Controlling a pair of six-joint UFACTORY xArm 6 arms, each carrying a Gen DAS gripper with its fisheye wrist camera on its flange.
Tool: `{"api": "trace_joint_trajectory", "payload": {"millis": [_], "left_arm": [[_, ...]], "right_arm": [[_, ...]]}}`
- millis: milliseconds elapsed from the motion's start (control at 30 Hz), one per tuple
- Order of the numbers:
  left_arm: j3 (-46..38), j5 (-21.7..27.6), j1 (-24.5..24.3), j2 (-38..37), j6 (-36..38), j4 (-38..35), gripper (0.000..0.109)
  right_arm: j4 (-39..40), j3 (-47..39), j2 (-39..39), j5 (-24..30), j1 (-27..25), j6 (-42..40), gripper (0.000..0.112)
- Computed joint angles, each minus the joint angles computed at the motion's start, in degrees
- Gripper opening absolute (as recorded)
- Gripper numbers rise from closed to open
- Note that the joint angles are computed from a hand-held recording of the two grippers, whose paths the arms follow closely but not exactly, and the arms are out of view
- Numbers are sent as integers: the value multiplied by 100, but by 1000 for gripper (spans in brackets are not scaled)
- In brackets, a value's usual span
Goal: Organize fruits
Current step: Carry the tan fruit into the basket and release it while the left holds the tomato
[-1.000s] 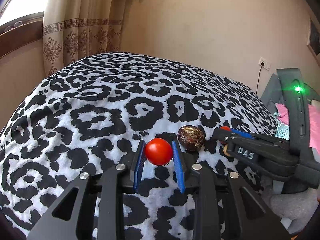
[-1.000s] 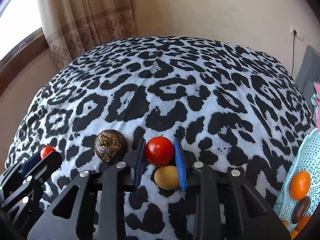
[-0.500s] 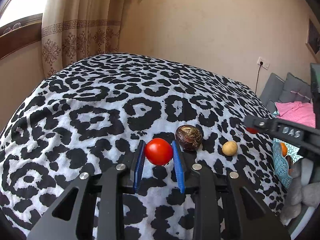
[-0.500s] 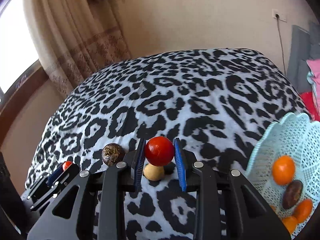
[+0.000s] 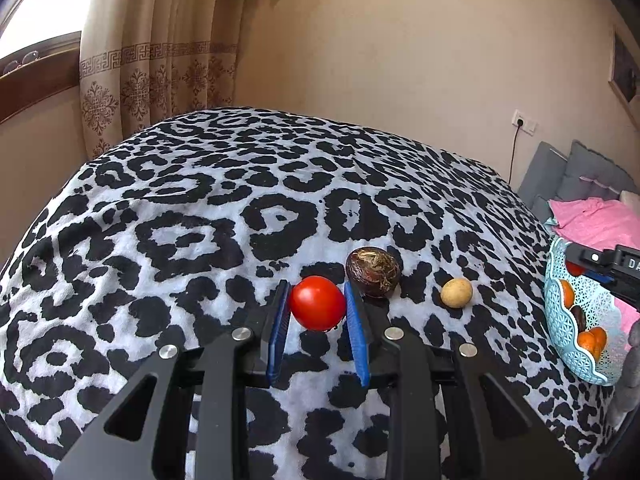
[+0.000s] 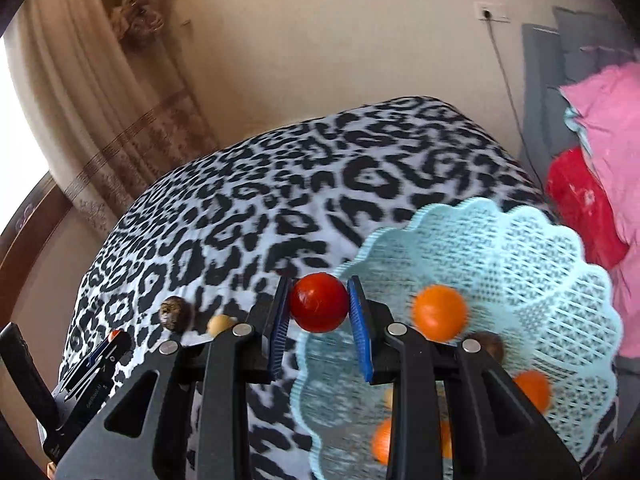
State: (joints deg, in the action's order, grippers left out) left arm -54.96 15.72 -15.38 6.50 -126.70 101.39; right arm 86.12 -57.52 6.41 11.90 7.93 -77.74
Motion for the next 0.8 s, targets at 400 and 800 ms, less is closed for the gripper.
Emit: {"api": "trace_joint_trajectory", "payload": {"millis": [400,800], "left_arm": [[-7,28,-28,20,19,9,28],[-31,33,-45,51,48,10,28]], "right_arm": [[-625,263,67,-12,-294,714,29],[-507,199,155,78,-332,783,31]]}}
